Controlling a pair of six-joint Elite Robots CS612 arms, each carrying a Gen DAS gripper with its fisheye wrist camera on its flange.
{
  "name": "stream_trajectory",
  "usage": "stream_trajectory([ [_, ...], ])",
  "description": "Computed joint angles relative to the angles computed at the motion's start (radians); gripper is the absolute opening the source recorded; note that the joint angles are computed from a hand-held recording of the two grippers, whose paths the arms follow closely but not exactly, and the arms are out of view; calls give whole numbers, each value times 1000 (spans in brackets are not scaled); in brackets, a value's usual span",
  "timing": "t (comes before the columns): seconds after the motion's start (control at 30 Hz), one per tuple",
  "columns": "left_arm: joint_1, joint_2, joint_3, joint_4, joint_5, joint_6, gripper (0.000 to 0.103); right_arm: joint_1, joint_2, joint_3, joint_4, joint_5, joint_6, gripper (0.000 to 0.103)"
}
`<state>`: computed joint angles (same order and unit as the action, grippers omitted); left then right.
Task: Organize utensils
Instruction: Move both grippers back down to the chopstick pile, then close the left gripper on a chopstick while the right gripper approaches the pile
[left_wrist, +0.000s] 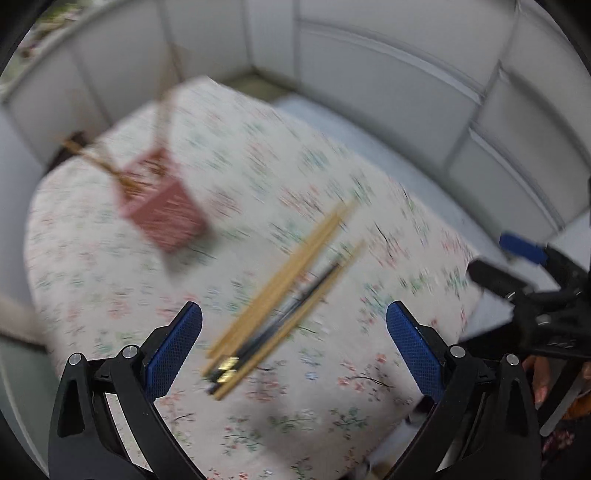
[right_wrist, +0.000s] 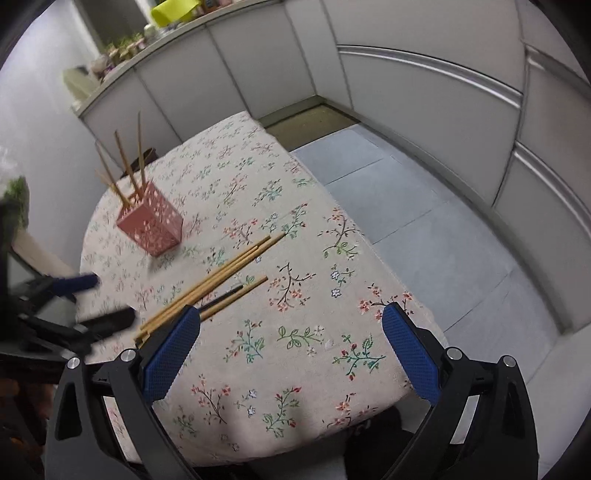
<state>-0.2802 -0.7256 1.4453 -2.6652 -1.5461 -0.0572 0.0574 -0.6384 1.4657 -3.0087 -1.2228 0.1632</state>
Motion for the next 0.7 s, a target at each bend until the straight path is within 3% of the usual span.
stream_trajectory([
  [0.13, 7, 75, -167, 242, -66, 39, 96, -16, 6, -11, 41, 26, 87, 96],
  [0.23, 1, 129, -275, 333, -46, 66, 95, -34, 13, -16, 46, 39, 193, 96],
  [0.3, -7, 167, -347, 391, -21, 98, 87, -46, 18, -20, 53, 60, 253, 96],
  [0.37, -13, 201, -416, 469, 1, 132, 57, -55, 26, -29, 71, 81, 299, 96],
  [0.43, -18, 235, -482, 545, 29, 156, 43, -60, 32, -39, 96, 108, 315, 96],
  [0.5, -22, 262, -526, 585, 60, 175, 43, -60, 37, -52, 122, 123, 307, 96],
  [0.7, -16, 321, -625, 645, 48, 198, 42, -57, 51, -77, 160, 158, 290, 96],
])
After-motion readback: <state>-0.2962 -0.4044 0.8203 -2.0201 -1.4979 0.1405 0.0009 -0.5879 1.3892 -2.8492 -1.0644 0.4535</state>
